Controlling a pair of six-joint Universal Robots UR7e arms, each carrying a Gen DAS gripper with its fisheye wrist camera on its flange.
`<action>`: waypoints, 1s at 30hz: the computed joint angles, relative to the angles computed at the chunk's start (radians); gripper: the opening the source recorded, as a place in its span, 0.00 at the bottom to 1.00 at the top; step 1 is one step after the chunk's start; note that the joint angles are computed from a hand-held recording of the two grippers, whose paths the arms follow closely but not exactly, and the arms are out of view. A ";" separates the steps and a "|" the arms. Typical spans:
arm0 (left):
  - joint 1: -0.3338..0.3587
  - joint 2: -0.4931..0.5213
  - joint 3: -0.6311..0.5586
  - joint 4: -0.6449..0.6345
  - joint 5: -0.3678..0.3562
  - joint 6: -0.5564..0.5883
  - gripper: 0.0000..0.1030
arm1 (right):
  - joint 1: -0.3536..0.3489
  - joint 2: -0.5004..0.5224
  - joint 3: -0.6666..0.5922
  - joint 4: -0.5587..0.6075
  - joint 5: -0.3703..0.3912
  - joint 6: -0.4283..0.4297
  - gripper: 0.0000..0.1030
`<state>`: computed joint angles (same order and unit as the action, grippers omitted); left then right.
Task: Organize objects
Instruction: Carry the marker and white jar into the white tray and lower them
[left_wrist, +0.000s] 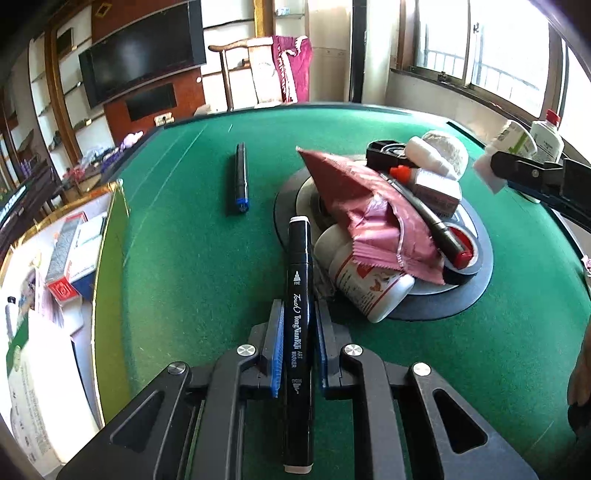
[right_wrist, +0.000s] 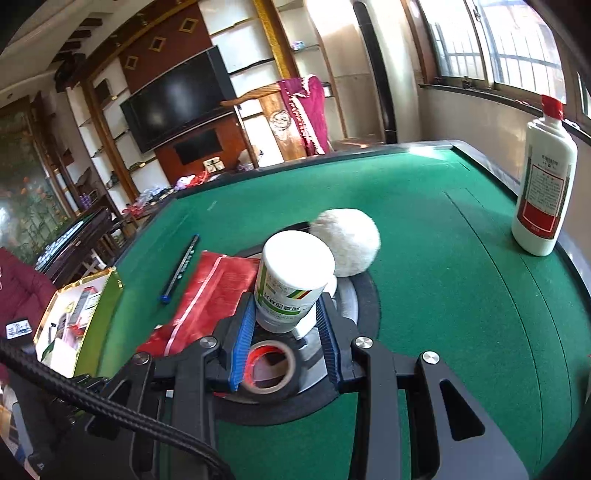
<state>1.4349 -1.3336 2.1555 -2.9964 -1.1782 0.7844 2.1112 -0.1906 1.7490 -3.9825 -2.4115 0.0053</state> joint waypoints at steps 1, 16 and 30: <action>-0.001 -0.003 0.003 -0.008 -0.005 0.003 0.12 | 0.002 0.003 -0.003 -0.001 0.004 -0.003 0.31; 0.017 -0.081 -0.051 0.076 -0.143 -0.073 0.12 | 0.048 0.038 -0.044 0.031 0.059 -0.021 0.31; 0.115 -0.089 -0.251 0.151 -0.206 -0.175 0.12 | 0.125 0.108 -0.231 0.289 0.169 0.003 0.31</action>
